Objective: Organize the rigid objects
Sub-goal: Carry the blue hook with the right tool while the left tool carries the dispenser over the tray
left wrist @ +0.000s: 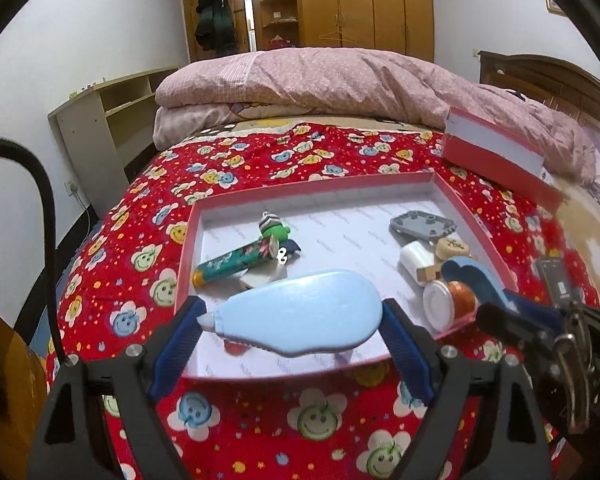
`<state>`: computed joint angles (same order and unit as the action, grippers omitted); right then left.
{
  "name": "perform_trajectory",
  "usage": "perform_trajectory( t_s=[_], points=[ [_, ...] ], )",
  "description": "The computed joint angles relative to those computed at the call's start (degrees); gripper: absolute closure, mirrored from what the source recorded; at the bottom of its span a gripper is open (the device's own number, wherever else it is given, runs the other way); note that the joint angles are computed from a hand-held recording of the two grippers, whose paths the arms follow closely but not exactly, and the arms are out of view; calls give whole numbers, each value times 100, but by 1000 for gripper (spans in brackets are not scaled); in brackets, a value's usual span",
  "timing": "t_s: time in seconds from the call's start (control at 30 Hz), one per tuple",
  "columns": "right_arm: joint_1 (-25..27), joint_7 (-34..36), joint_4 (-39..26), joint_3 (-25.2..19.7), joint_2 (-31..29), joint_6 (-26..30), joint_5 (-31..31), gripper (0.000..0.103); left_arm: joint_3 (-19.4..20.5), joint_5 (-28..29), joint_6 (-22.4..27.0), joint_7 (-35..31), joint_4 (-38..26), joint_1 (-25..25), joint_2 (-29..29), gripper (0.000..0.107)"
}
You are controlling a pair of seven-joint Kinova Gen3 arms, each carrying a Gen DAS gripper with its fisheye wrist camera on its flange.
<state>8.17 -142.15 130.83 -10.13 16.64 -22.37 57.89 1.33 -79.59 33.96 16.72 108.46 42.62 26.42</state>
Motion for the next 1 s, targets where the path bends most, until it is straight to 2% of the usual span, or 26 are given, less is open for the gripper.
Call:
perform_trajectory(
  t_s=[0.53, 1.0],
  points=[
    [-83, 1, -489, -159, 240, 220, -39, 82, -332, 400, -141, -345, -422, -55, 258, 17],
    [-126, 1083, -845, -459, 467, 680, -1189, 82, -676, 816, -287, -686, -731, -16, 470, 17]
  ],
)
